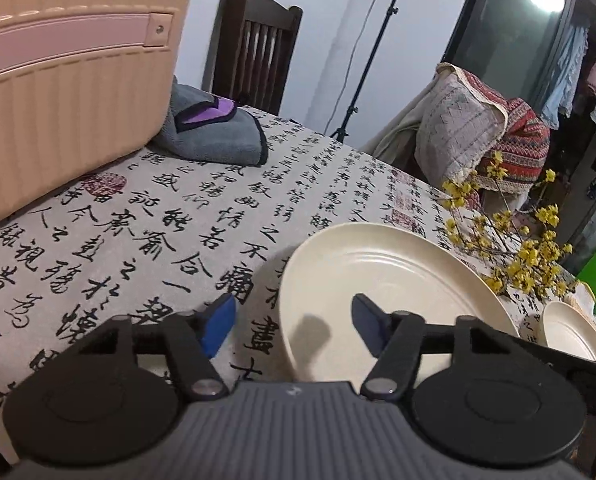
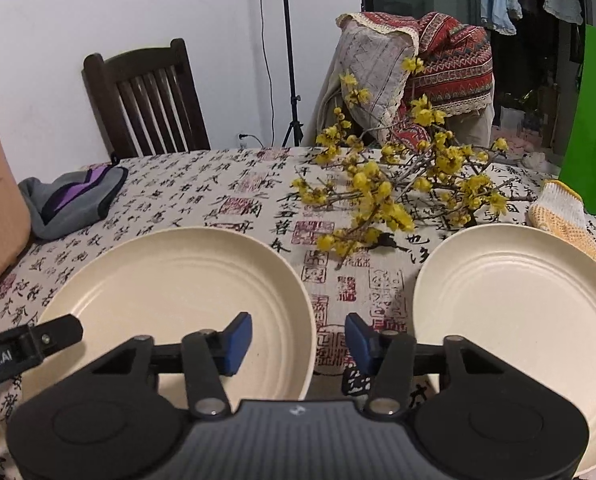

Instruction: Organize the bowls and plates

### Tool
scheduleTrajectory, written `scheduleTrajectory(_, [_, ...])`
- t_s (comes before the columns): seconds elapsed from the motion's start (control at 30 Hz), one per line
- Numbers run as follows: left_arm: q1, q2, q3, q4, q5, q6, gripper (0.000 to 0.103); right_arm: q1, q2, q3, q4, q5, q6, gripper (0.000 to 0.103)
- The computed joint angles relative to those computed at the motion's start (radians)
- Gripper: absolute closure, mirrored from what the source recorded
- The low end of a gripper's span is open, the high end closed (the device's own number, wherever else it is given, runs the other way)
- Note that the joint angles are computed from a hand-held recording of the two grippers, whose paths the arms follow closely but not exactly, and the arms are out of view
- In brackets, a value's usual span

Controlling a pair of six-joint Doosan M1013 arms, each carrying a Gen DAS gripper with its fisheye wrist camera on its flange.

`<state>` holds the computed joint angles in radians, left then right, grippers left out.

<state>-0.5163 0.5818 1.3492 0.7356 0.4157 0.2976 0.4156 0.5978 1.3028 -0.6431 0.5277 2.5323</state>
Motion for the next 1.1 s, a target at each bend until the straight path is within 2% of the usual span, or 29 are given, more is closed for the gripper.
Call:
scheduleTrajectory(0.17, [0.001, 0.002, -0.002, -0.032, -0.016, 0.043, 0.052, -0.002, 0.003, 0.002, 0.037, -0.019, -0.025, 0.061])
scheduleTrajectory(0.3, [0.004, 0.004, -0.003, -0.07, -0.028, 0.088, 0.068, -0.005, 0.0, 0.008, 0.061, -0.042, -0.043, 0.068])
scheduleTrajectory(0.5, [0.002, 0.007, -0.009, -0.046, -0.005, 0.069, 0.078, -0.001, -0.003, 0.014, 0.032, -0.037, -0.04, 0.071])
scheduleTrajectory(0.7, [-0.001, 0.008, -0.012, -0.028, 0.007, 0.065, 0.079, -0.002, -0.01, 0.023, 0.019, -0.034, -0.041, 0.08])
scheduleTrajectory(0.93, [-0.003, 0.009, -0.013, -0.009, 0.017, 0.052, 0.079, 0.003, -0.019, 0.034, 0.013, -0.03, -0.082, 0.081])
scheduleTrajectory(1.1, [-0.005, 0.008, -0.012, 0.01, 0.027, 0.036, 0.079, 0.014, -0.02, 0.042, -0.061, -0.022, -0.031, 0.082])
